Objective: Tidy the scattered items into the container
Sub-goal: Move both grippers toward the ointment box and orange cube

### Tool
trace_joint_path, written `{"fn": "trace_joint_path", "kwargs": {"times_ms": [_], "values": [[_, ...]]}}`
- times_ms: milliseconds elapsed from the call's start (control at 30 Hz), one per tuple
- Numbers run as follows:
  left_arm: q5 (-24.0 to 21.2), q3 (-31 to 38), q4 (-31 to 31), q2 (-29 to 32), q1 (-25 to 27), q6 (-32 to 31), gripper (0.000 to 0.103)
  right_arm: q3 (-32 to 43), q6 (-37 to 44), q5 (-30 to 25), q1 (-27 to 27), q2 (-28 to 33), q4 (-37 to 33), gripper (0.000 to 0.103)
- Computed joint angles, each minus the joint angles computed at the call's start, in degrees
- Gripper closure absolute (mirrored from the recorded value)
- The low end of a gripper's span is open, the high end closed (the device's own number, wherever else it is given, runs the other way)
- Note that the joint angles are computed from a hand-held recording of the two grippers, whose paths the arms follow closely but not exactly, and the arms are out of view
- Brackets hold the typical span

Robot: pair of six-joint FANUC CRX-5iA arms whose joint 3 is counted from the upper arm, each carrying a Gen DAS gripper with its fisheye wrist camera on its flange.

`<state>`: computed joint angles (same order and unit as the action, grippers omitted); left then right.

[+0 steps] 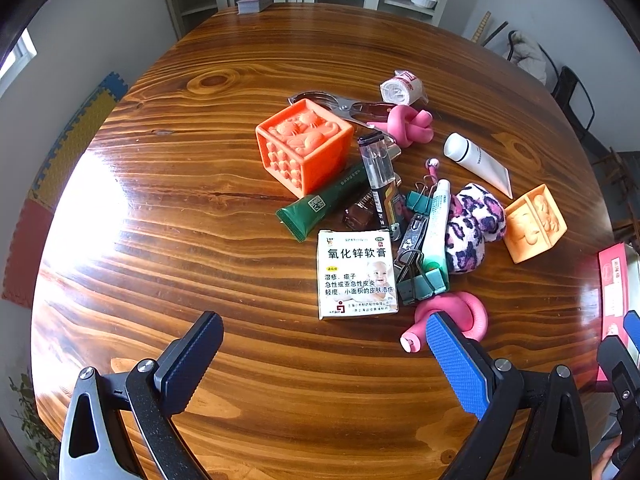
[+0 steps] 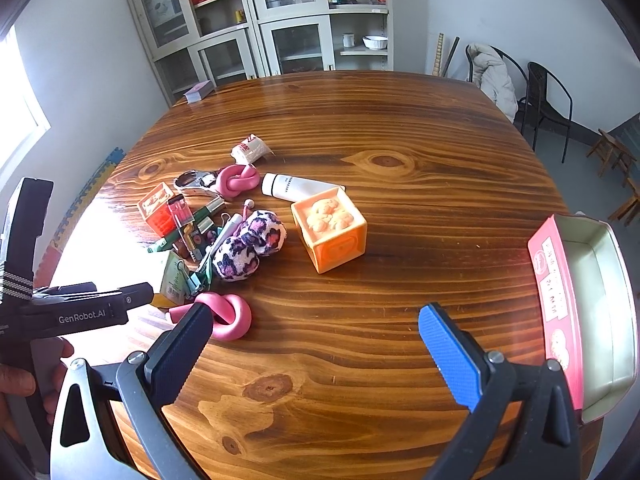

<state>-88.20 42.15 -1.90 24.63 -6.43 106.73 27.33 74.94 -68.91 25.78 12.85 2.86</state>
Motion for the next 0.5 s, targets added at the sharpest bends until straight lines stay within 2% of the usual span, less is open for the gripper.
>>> {"fn": "trace_joint_path", "kwargs": {"times_ms": [500], "values": [[1.2,-0.5,3.9,2.3,1.8,-1.9,0.0,0.6,-1.7,-1.6,0.9,1.3,1.6,0.0]]}}
